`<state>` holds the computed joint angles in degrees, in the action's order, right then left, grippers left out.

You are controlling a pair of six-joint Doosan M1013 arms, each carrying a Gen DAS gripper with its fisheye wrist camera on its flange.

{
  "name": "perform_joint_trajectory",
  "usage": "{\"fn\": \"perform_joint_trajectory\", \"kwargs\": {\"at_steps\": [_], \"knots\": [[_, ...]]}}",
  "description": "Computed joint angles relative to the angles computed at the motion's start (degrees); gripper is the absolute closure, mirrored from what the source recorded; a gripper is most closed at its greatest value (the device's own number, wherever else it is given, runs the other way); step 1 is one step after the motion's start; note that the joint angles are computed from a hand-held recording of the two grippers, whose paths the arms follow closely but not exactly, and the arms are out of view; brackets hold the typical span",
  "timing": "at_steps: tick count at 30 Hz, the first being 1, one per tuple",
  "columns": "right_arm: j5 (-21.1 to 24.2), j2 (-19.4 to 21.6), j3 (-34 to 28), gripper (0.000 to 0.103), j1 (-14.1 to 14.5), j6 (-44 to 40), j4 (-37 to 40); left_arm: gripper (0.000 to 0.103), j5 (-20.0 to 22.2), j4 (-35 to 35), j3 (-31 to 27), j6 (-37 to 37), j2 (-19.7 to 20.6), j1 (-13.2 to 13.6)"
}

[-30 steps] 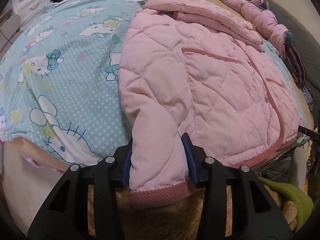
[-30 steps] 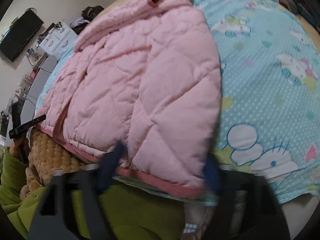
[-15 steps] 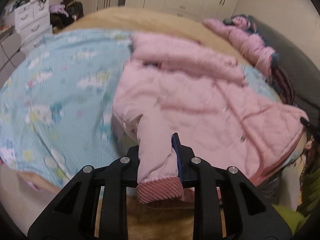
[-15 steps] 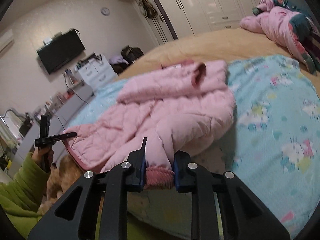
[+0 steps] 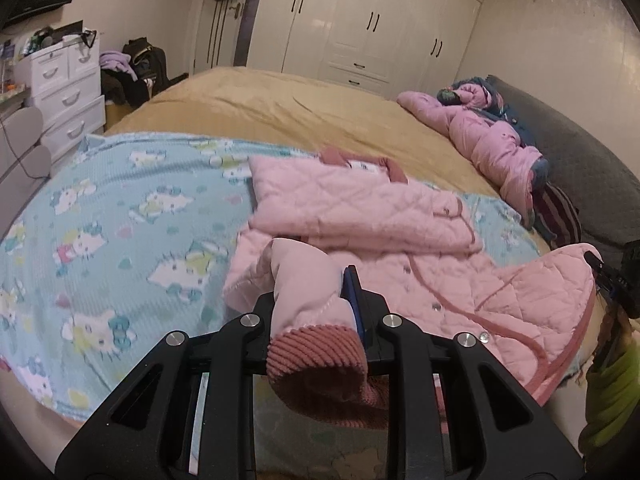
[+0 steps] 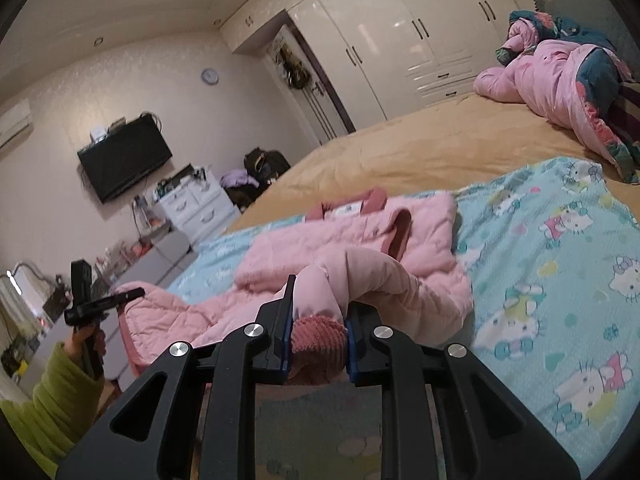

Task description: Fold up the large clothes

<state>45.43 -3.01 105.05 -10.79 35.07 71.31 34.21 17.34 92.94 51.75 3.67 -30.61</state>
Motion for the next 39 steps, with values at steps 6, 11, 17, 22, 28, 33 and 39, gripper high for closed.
{"fn": "perform_joint_trajectory", "kwargs": {"at_steps": [6, 11, 17, 22, 28, 33, 39], "knots": [[-2.2, 1.9, -2.5, 0.085, 0.4, -1.4, 2.0, 0.087, 0.6, 1.7, -3.3, 0.2, 1.5, 0.6], [-4.0, 3.7, -4.5, 0.085, 0.8, -1.5, 3.2, 0.087, 1.5, 2.7, -6.3, 0.8, 3.2, 1.1], [-5.6, 5.3, -6.8, 0.085, 1.3, -1.0, 2.9, 0.087, 3.1, 3.3, -9.7, 2.2, 5.1, 1.4], [-6.8, 6.6, -8.3, 0.085, 1.7, -0.6, 2.7, 0.087, 3.9, 2.6, -12.2, 4.0, 6.6, 2.0], [-8.6, 8.6, -10.8, 0.085, 2.3, 1.4, 1.2, 0.087, 4.6, 2.0, -14.9, 5.0, 8.3, 2.5], [-9.6, 10.5, -13.3, 0.085, 2.8, 3.7, -1.2, 0.087, 4.6, 1.3, -16.7, 5.7, 9.8, 3.3], [-10.2, 13.5, -17.1, 0.085, 3.4, 9.1, -5.3, 0.087, 4.5, 0.7, -19.0, 5.6, 11.8, 4.4]]}}
